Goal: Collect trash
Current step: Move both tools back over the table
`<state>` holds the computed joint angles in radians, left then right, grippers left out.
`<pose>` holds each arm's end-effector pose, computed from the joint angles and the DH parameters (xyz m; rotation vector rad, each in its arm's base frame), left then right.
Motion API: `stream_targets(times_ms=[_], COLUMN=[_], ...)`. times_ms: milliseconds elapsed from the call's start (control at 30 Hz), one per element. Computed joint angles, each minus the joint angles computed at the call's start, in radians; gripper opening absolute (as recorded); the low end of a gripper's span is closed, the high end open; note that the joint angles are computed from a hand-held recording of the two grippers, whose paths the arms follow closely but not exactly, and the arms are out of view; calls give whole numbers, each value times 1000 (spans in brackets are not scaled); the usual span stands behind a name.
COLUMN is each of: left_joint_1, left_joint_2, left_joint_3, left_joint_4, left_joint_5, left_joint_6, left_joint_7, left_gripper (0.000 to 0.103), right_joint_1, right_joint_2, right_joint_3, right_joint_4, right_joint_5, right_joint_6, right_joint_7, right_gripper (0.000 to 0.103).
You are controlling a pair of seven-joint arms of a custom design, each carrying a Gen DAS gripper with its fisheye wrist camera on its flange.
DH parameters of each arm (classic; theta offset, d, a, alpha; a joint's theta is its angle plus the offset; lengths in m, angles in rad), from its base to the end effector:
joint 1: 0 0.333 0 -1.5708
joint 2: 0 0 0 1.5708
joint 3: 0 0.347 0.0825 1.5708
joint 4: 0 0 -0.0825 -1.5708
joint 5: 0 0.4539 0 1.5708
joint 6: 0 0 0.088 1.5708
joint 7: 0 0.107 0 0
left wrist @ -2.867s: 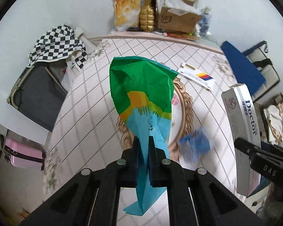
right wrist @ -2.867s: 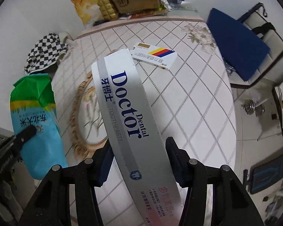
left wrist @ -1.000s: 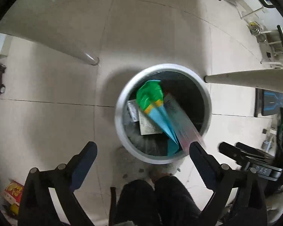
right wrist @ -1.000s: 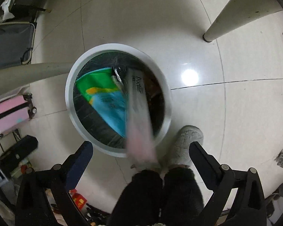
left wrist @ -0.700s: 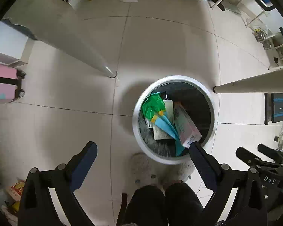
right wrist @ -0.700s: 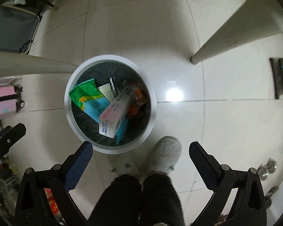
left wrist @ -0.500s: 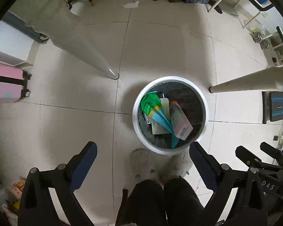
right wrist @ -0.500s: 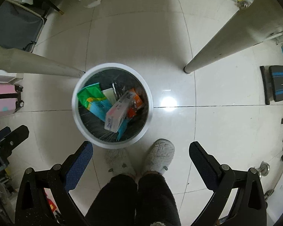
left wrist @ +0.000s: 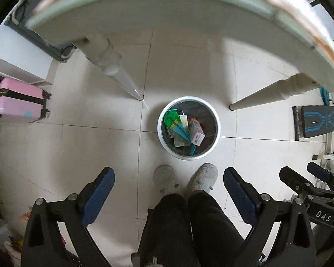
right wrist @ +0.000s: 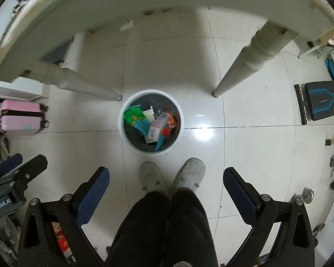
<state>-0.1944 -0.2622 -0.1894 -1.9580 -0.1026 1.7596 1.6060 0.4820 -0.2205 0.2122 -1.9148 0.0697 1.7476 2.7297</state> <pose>0.4995 -0.2224 0.6109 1.7325 -2.6075 0.1237 0.4202 0.3709 0.6104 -1.6073 2.6463 0.0454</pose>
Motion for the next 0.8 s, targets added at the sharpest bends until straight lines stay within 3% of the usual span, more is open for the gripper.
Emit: stream_targets(times_ms=[200, 333, 500, 600, 733, 800], left_joint_1=[4, 11, 19, 20, 1, -27], left_joint_2=[-11, -5, 26, 91, 209, 324], left_joint_3=[8, 10, 7, -6, -42, -58], left_joint_4=[140, 236, 333, 426, 566, 701], left_joint_5=[-4, -5, -4, 19, 145, 235], left_joint_6=[-137, -183, -162, -146, -91, -93], left_joint_7=[13, 12, 5, -35, -113, -170], left_gripper=[100, 100, 100, 100, 100, 100], right_joint_1=[4, 12, 24, 19, -9, -30], right_joint_2=[8, 49, 111, 131, 200, 256], right_joint_3=[21, 30, 29, 11, -27, -54], right_joint_4=[198, 350, 528, 581, 687, 776], right_joint_5=[-43, -72, -99, -107, -132, -152], right_joint_6=[-156, -259, -338, -334, -317, -333], right_joint_7=[53, 69, 77, 68, 8, -54], right_gripper=[103, 103, 103, 103, 103, 103])
